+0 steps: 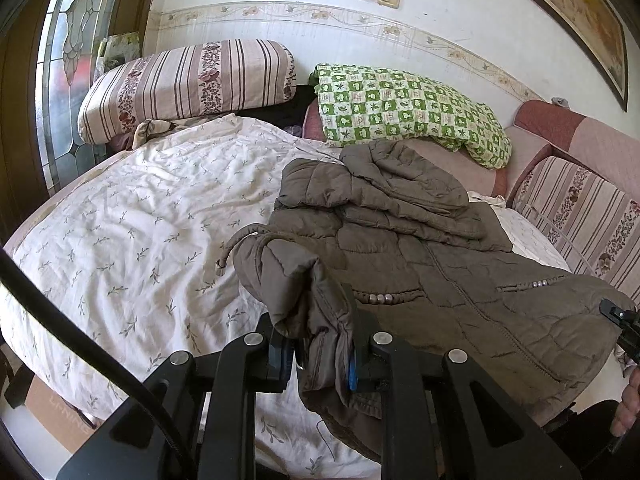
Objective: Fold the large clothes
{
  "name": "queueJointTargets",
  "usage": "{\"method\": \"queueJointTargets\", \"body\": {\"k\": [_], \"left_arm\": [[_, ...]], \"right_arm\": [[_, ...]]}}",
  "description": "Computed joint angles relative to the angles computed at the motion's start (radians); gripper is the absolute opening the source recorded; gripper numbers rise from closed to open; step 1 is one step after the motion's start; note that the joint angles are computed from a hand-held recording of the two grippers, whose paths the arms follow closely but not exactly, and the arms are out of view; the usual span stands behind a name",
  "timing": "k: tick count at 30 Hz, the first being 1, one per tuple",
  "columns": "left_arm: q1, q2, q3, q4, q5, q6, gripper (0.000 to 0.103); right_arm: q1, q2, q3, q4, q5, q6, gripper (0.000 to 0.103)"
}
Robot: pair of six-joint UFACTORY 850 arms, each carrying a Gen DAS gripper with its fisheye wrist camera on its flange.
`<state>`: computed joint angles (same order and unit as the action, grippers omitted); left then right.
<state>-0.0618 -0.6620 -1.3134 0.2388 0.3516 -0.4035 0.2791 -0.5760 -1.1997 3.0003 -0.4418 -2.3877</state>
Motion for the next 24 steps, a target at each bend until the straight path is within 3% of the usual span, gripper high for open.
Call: {"method": "queueJointTargets", "body": {"k": [13, 24], "left_arm": [[0.01, -0.007, -0.047, 0.109, -0.026, -0.157, 0.019], [0.025, -0.033, -0.161, 0.246, -0.068, -0.368, 0.02]], "right_arm": [[-0.003, 0.002, -0.036, -0.054, 0.012, 0.068, 0.016], [0.004, -0.025, -0.193, -0.066, 0.095, 0.055, 0.016]]}}
